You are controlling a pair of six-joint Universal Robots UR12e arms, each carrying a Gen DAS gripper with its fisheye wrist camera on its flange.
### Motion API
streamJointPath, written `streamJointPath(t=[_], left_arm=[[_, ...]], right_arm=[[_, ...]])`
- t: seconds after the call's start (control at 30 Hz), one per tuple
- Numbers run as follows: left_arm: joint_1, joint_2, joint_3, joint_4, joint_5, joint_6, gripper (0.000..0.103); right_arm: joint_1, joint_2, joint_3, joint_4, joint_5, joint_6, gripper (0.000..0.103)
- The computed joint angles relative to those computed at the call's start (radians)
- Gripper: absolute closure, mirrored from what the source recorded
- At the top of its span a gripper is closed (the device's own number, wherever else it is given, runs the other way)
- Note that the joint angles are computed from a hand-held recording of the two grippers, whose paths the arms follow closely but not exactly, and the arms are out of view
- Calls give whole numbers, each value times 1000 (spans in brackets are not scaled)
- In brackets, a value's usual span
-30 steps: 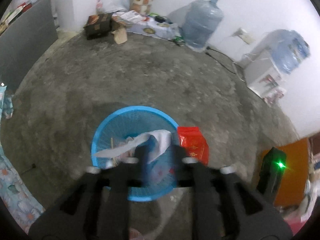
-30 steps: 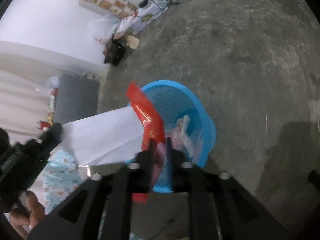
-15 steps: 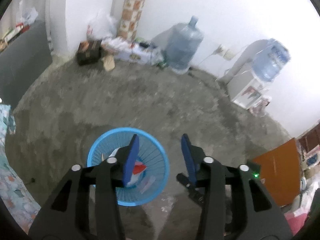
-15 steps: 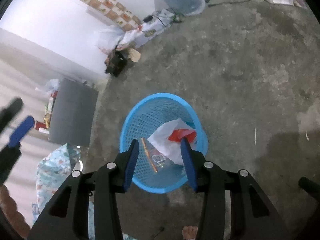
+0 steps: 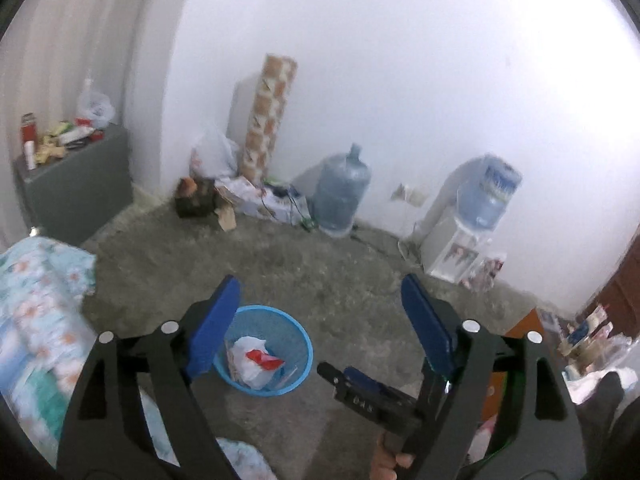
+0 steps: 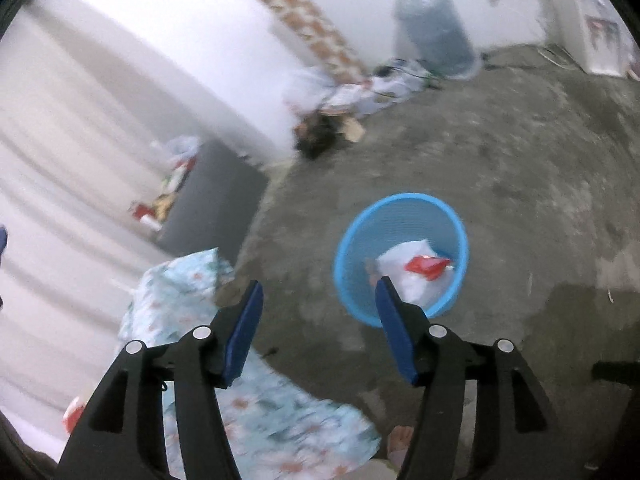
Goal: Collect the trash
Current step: 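Move both tools back over the trash on the bed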
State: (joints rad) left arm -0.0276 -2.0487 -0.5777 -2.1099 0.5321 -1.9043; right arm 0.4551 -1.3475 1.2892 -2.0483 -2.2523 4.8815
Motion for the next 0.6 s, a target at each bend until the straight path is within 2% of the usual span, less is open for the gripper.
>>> streamJointPath(t=[0.1,0.2,0.27,0.33,0.43,0.5,0.6], left_arm=[[70,8,13,-85,-35,61,23],[132,22,-1,-103,-51,88,23],[177,34,-26,-77,-65,85,23],[218,58,-83,28,-85,27,21],[283,92,-185,247,-106,-113,20],[312,93,-209,323,-95,-173,20],[342,99,-259,462,-72,-282,20]], right_arm=[[12,39,-72,-20,16,-105,43],[16,75,-136,-29,59,-201,43],[20,95,-164,-56,92,-255,43],[20,120,-202,-72,148,-323,41],[13,152,-242,-116,242,-407,38],[3,174,-255,-184,334,-460,38],[-11,204,-271,-261,450,-484,38]])
